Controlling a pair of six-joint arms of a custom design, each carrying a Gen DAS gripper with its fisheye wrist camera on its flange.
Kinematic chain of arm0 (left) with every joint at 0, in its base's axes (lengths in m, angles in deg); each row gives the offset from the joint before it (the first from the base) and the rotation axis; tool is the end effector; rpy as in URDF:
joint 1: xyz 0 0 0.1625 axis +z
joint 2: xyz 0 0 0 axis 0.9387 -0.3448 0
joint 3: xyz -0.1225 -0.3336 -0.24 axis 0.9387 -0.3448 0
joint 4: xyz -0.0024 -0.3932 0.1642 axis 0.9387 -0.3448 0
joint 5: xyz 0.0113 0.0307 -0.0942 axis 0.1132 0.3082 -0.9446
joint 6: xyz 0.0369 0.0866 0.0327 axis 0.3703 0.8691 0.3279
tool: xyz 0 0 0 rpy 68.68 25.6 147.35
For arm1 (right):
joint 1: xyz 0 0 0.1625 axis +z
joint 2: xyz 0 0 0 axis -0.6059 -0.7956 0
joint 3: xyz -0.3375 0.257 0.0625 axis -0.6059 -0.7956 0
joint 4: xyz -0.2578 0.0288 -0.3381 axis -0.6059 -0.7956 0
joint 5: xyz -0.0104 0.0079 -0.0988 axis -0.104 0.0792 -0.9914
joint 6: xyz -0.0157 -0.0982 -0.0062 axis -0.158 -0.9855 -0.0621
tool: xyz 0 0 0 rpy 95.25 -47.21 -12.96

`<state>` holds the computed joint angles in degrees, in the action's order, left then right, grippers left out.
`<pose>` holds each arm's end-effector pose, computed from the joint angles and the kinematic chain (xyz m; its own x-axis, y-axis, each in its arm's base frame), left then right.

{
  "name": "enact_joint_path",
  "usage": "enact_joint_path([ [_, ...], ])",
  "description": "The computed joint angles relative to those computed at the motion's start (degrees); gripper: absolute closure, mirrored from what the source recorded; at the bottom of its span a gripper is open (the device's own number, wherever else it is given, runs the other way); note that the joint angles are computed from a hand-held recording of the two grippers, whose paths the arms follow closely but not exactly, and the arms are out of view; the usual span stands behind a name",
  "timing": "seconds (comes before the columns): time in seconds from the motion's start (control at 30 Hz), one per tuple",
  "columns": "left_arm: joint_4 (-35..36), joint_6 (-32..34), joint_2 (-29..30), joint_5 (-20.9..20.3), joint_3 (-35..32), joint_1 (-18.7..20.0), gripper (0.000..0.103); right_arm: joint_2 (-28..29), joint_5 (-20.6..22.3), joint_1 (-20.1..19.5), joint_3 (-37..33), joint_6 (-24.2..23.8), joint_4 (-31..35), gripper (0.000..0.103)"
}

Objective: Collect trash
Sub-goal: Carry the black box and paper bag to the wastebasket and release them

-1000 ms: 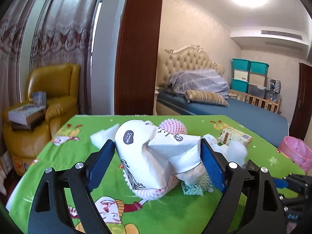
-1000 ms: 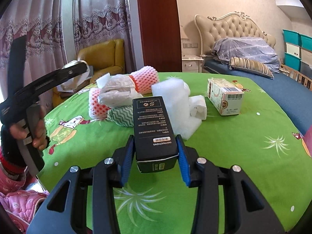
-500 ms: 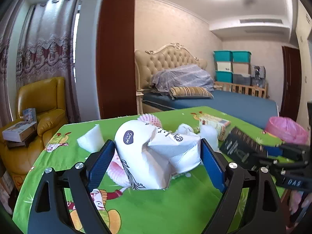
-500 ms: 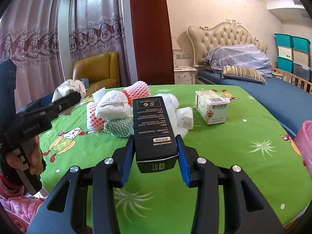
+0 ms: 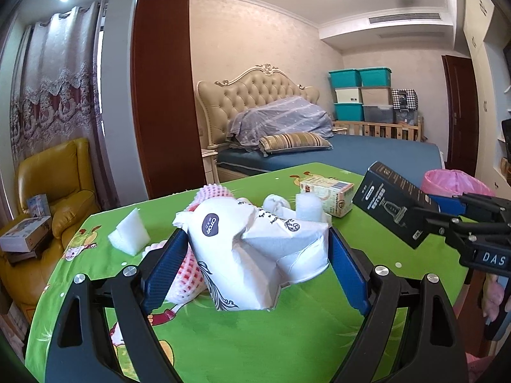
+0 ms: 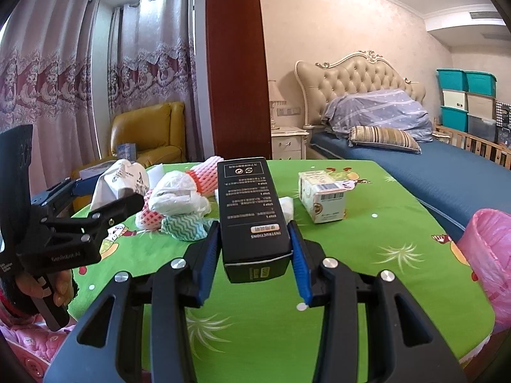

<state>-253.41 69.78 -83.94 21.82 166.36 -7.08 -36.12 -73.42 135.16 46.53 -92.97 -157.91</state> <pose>-0.1260 -0.6265 0.1906 -0.5865 0.3465 -0.7321 0.8100 0.2537 -0.5288 0.1932 -0.5730 0.1395 -0.7366 -0.2248 0.6379 -0.6714 0.3563 -0.6498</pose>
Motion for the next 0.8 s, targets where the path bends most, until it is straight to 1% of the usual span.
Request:
enact_joint_path([
  [0.13, 1.15, 0.01, 0.09, -0.45, -0.28, -0.36, 0.021, -0.71, 0.2, -0.46, 0.68, 0.23, -0.98, 0.062],
  [0.3, 2.58, 0.98, 0.64, -1.98, -0.68, -0.96, 0.021, -1.47, -0.11, -0.81, 1.37, 0.48, -2.29, 0.062],
  [0.57, 9.68, -1.09, 1.59, -4.89, -3.17, -1.61, 0.021, -4.18, -0.66, -2.31, 3.53, 0.61, -5.88, 0.062],
  [0.8, 14.9, -2.1, 4.48, -7.27, -6.39, -3.17, 0.021, -6.93, -1.68, -4.62, 5.94, 1.11, -10.08, 0.062],
])
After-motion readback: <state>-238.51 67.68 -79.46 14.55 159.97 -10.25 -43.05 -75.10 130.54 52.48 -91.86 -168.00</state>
